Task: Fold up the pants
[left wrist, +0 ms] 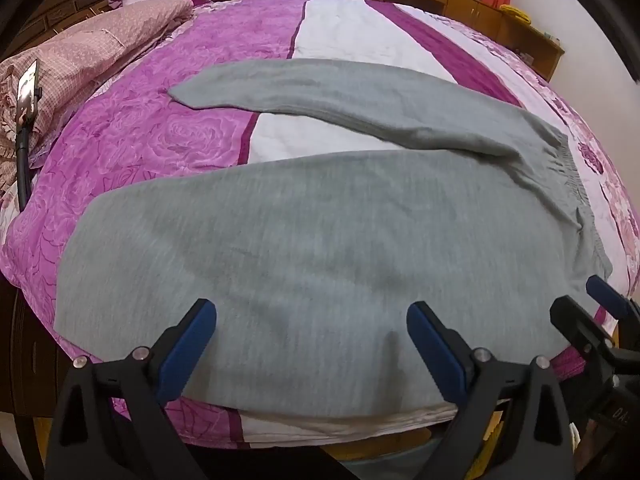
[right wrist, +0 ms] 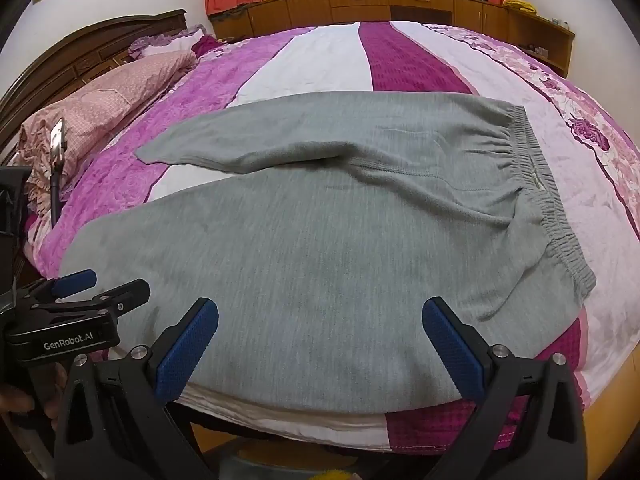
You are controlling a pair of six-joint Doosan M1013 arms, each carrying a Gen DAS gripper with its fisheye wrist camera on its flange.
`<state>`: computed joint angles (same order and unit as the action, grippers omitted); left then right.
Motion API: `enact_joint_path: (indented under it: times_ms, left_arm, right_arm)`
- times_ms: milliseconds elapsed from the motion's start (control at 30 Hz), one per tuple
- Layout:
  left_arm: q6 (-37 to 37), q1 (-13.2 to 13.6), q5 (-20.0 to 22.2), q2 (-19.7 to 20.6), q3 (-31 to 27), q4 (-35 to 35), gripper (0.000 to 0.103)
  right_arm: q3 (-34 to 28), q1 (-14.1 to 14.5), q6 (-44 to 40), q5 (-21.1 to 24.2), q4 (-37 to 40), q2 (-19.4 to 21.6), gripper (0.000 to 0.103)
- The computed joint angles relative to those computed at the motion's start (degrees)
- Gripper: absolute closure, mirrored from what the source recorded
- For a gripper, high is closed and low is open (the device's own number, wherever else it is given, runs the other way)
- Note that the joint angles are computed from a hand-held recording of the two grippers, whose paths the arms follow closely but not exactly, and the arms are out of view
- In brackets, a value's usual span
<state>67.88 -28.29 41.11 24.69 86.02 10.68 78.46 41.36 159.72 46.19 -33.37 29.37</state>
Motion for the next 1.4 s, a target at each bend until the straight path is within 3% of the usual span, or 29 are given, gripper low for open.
enact_joint_path:
  times_ms: [1400]
  left_arm:
    - [0.8,0.6,1.9,-0.3,0.2,-1.6,0.004]
  right_arm:
    - [0.0,0.1,0.5,0.9,0.6,-0.3,0.004]
